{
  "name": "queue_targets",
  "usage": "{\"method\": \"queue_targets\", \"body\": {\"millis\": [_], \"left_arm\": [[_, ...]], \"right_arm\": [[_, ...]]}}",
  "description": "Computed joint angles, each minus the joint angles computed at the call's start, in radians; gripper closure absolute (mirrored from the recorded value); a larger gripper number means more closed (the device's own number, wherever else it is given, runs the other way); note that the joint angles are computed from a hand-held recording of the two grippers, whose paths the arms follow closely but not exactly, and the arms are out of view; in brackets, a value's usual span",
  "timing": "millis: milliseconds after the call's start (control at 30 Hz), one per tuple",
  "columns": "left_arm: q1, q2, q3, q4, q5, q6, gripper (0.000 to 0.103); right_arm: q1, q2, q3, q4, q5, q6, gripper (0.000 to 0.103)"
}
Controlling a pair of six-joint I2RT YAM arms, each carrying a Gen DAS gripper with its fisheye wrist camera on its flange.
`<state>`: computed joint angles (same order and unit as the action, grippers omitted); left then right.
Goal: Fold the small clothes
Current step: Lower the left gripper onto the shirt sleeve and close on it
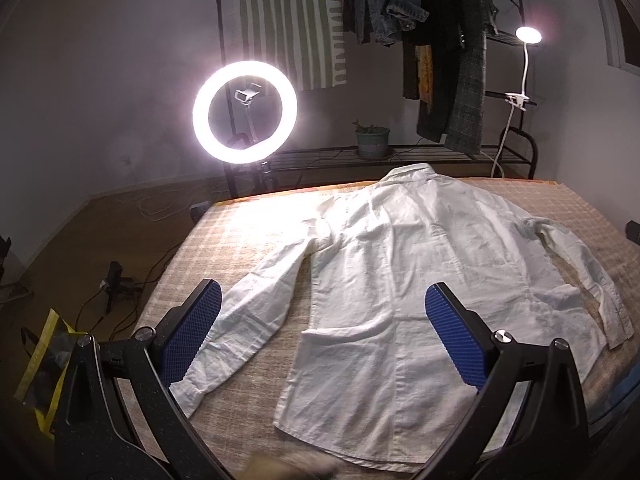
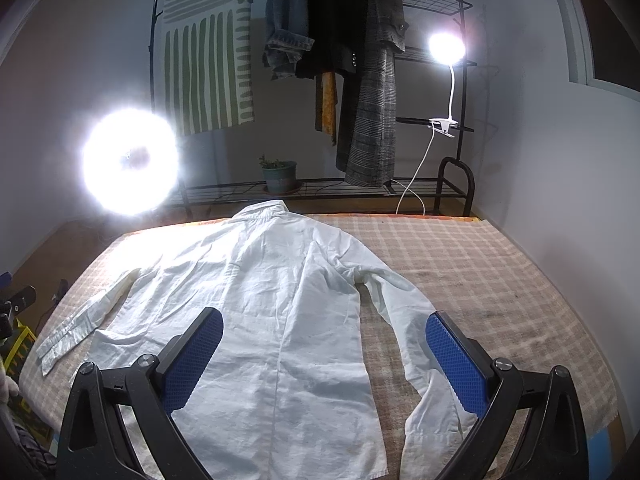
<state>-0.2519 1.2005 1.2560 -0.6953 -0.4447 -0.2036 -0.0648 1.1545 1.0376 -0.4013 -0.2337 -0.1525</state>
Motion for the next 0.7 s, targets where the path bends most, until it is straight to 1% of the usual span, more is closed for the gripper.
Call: {"method": "queue_targets", "body": {"millis": [67, 167, 233, 300, 367, 400, 433, 467, 567, 600, 700], "left_arm": [[0.046, 0.009, -0.005, 0.010, 0.024, 0.037, 0.000], [0.129, 0.038, -0.014, 0.028, 0.025, 0.079, 0.000], [0.197, 0.059, -0.021, 0.037, 0.064, 0.114, 0.000], [0.269, 0.086, -0.022, 0.048, 0.123, 0.152, 0.002], [0.350, 0.140, 0.007, 0.033, 0.197, 0.171, 0.010], [0.392, 0.169, 0.025, 0.024, 0.241, 0.174, 0.012], [0.436, 0.202, 0.047, 0.013, 0.286, 0.171, 0.017], [0.480, 0.237, 0.068, 0.004, 0.326, 0.164, 0.026], [0.598, 0.359, 0.155, -0.042, 0.451, 0.162, 0.040], [0.630, 0.402, 0.182, -0.052, 0.482, 0.172, 0.041], [0.687, 0.506, 0.231, -0.056, 0.501, 0.221, 0.042]], "right_arm": [[0.012, 0.005, 0.003, 0.001, 0.000, 0.002, 0.001], [0.032, 0.020, 0.017, -0.011, -0.006, 0.001, 0.001], [0.051, 0.036, 0.042, -0.043, -0.020, -0.002, 0.001], [0.068, 0.047, 0.064, -0.072, -0.030, -0.008, 0.001], [0.090, 0.055, 0.090, -0.100, -0.040, -0.012, 0.002], [0.103, 0.060, 0.105, -0.110, -0.048, -0.010, 0.002], [0.120, 0.068, 0.121, -0.113, -0.050, -0.003, 0.003], [0.134, 0.077, 0.134, -0.112, -0.049, 0.004, 0.005], [0.190, 0.118, 0.171, -0.081, -0.049, 0.034, 0.007], [0.219, 0.129, 0.169, -0.045, -0.043, 0.045, 0.007], [0.288, 0.165, 0.152, 0.032, -0.008, 0.051, 0.009]]}}
